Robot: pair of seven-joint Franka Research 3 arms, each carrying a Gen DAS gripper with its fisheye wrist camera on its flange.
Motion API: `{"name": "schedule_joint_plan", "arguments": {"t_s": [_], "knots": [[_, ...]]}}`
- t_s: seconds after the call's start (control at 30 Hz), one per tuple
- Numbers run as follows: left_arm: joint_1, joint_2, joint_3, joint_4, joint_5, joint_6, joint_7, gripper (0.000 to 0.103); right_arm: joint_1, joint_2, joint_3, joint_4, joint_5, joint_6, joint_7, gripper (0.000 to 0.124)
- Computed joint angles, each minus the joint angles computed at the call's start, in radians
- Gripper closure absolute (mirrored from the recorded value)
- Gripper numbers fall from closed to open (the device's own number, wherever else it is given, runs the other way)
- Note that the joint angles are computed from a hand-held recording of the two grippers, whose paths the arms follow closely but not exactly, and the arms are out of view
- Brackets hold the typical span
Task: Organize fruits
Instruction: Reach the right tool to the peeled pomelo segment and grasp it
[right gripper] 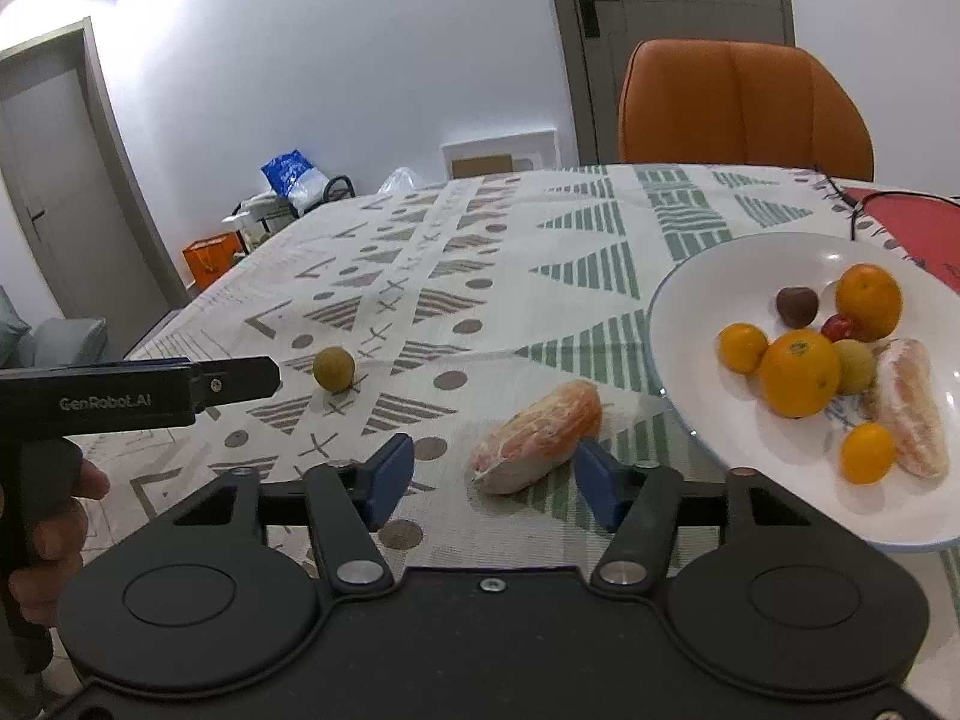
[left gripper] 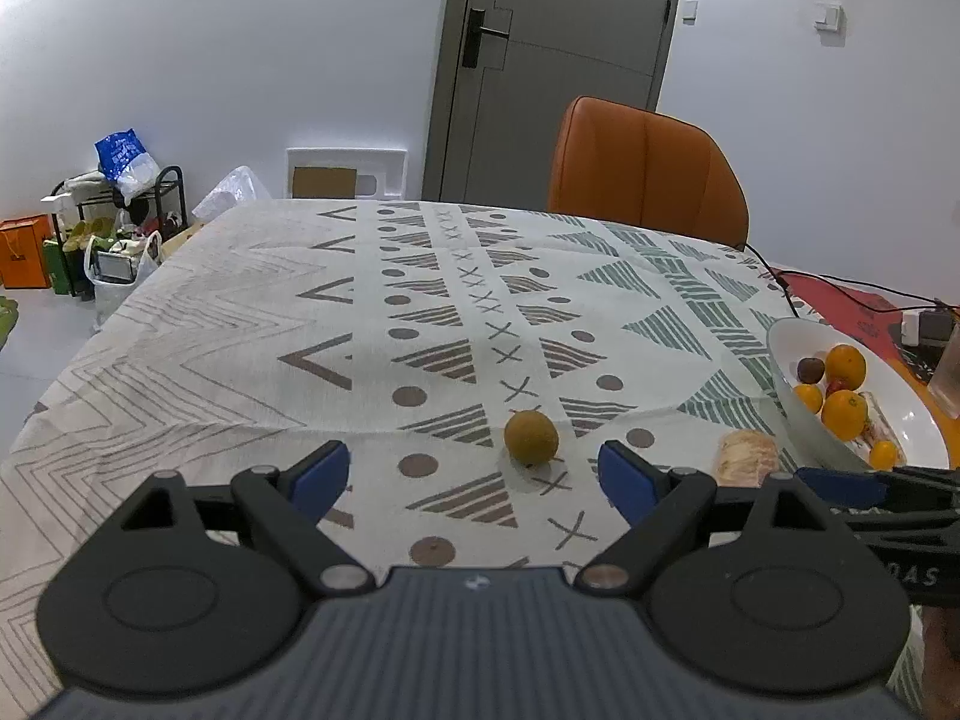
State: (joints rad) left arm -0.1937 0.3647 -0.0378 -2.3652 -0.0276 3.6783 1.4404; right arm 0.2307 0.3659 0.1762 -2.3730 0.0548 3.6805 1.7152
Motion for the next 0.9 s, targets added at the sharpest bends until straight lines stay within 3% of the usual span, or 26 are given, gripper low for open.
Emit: {"name": "schedule_joint_plan", "arguments": {"t_s": [0.7, 0.9], "knots": [[0.032, 0.048, -0.003, 0.053, 0.058, -0.013, -0.079, 0.015, 0.025, 0.086, -0.002, 0.149, 0.060, -0.089, -0.083, 0.067], [0.026, 0.059, 0.002, 0.069, 0.063, -0.019, -0.086, 0.016, 0.083, 0.106, -0.040, 0.177, 0.130, -0.084, -0.158, 0.068]]}}
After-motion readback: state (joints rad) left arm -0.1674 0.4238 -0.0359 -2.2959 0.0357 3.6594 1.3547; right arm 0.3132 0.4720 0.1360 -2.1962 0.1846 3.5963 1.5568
